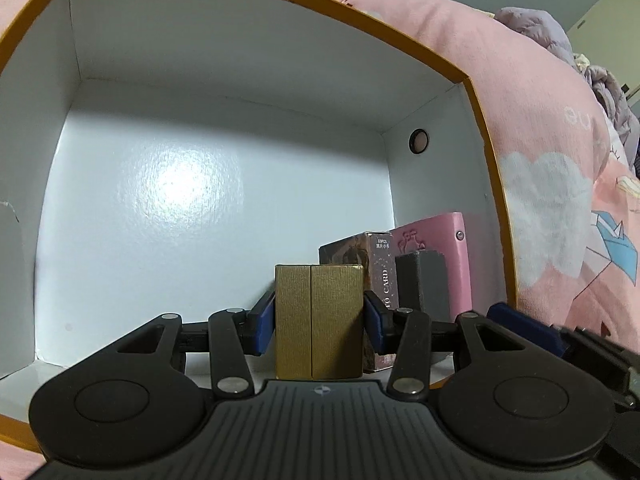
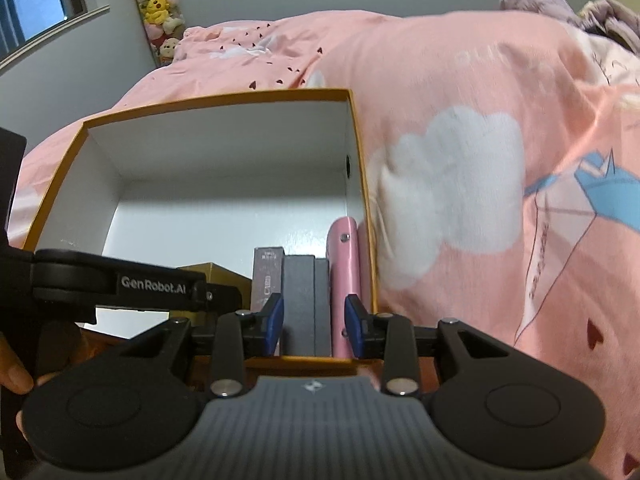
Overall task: Organize objects
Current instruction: 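Lower both boxes beside the pink case inside and open both tools, then withdraw both tools from the orange box toward the pile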
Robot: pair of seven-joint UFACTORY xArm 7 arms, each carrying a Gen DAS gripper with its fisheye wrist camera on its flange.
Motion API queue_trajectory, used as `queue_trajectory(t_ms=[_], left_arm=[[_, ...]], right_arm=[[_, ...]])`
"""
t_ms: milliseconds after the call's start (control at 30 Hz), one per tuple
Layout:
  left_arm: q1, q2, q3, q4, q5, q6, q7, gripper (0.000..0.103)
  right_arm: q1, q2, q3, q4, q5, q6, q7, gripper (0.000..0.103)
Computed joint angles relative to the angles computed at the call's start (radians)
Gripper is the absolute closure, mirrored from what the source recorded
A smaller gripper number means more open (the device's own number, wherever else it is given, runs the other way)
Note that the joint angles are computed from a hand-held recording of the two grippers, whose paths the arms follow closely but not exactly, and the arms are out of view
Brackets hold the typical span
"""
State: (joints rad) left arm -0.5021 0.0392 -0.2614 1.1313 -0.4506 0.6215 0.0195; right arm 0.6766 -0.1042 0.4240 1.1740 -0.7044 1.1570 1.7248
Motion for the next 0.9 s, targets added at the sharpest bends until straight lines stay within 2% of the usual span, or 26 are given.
queue_trajectory(t_ms=[233,367,733,800,867,900], left_arm=[[0.002,-0.013,0.003,-0.025,-0.003,0.007,-0.014,0.051],[0.002,-0.017,0.002,-0.021,-0.094,0.025,0.027,0.045],[0.014,-0.096,0.026,-0.076,-0.189,0.051,0.077,0.045],[0.011,-0.135,0.039,-0.094,-0.244,0.048,0.112,0.045],[0.006,-0.173,0.061,-0.103,-0.322,0.087,0.171,0.045],[0.003,-0.175,0.061,-0.090,-0.326,0.099,0.175,0.045]], right_arm=[[0.010,0.010,0.003,-0.007,0.001,-0.022,0.007,0.067],[0.016,0.013,0.002,-0.009,0.004,-0.023,0.008,0.063],[0.036,0.007,0.010,-0.001,-0.013,-0.007,0.023,0.057],[0.040,0.001,0.019,-0.001,-0.028,-0.007,0.034,0.056],[0.044,-0.003,0.027,0.000,-0.045,-0.011,0.048,0.056],[0.046,-0.007,0.032,-0.001,-0.053,-0.014,0.056,0.056]])
